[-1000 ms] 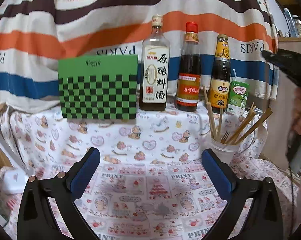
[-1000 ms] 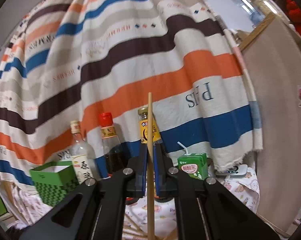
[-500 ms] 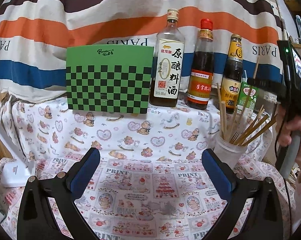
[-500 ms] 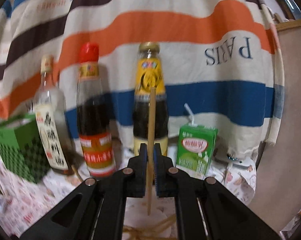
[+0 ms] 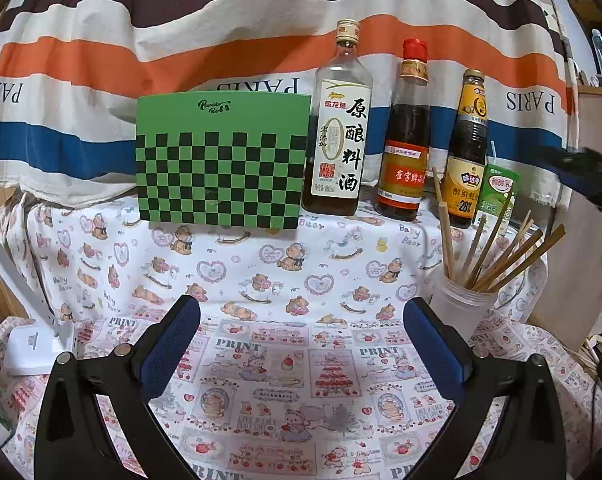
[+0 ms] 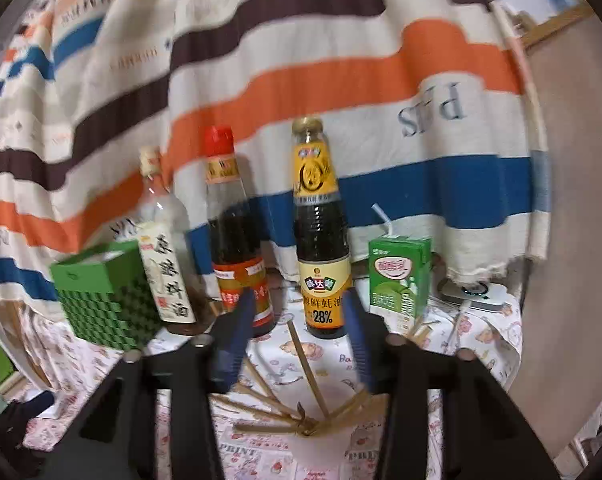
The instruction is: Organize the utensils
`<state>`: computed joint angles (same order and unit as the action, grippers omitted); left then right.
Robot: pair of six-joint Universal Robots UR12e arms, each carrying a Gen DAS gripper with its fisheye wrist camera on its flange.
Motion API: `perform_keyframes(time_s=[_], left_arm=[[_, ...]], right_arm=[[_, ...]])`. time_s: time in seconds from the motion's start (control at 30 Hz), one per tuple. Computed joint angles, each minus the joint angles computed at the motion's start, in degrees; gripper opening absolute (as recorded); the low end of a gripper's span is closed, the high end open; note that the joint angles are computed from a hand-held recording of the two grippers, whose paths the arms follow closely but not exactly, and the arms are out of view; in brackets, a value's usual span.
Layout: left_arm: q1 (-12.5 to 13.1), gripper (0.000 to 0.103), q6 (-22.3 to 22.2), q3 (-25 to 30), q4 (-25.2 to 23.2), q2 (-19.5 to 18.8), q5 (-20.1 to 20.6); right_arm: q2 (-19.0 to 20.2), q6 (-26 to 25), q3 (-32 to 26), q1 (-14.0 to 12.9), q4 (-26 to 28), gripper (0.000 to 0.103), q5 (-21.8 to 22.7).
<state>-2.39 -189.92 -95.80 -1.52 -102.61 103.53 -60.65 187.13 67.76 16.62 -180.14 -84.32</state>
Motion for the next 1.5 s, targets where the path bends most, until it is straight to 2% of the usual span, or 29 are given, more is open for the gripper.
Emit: perform_keyframes(time_s=[0.07,0.17,0.23,0.33,0.37,0.43,0.53,0.6,0.67,0.73,0.83,1.0,1.1,1.2,1.5], left_arm=[[-0.1,0.101,0.4,0.0,0.1,0.0,0.1],[-0.2,0.101,0.7,0.0,0.4,-0.1,0.2],[-0.4,0.101,0.9,-0.1,1.0,-0.3,0.7],[-0.6,0.101,-0.1,-0.7,3.2,-0.8,2.1],[-0.4,0.101,-0.7,-0.9,3.1,-0.8,1.5],[-0.1,0.101,-1.3,-1.1,2.0,-0.9,0.5],[-0.5,0.101,-0.8,-0.8,1.6,-1.4,2.5],[-0.6,0.101,-0.8,-0.7,1.2,-1.8,3.1],[-0.6,0.101,-1.4,-0.7,0.5,-1.9,3.3],[-0.8,0.101,-1.3,-0.5,0.1,-2.2,4.3],[-1.1,0.101,-0.8,-0.4,0.3,-2.4,4.9],[-1.3,0.101,0.2,-0.6,1.8,-2.6,5.2],[-1.9,0.101,1.8,-0.6,4.3,-3.0,7.3],[-2.2,0.101,4.0,-0.7,5.7,-3.2,7.1],[-2.0,0.102,4.3,-0.8,5.9,-3.1,5.9]], right_arm=[[-1.3,0.4,2.6,-0.4,-2.2,0.062,1.6],[-2.5,1.9,5.9,-0.9,-4.6,0.079,4.0],[-2.9,2.2,7.7,-1.1,-5.4,0.083,5.6],[-2.4,-0.3,9.4,-0.3,-6.5,0.089,3.9],[-2.1,-1.0,9.7,0.0,-6.8,0.095,2.8],[-1.8,-1.6,10.4,0.3,-6.7,0.097,1.2],[-1.4,-3.2,10.8,0.3,-5.8,0.102,1.8],[-1.0,-5.8,10.7,0.6,-5.5,0.103,0.8],[-0.8,-7.7,10.2,0.7,-2.4,0.103,0.7],[-0.8,-6.8,9.9,0.5,-0.3,0.103,1.3],[-0.6,-6.5,9.8,0.4,-0.7,0.103,0.7],[-0.3,-6.6,9.3,0.6,0.7,0.103,-0.5],[-0.2,-5.5,9.1,0.5,0.9,0.103,-1.1],[0.0,-3.9,9.1,0.3,-0.5,0.103,-2.4],[0.2,-3.9,8.9,0.2,-0.9,0.103,-3.3]])
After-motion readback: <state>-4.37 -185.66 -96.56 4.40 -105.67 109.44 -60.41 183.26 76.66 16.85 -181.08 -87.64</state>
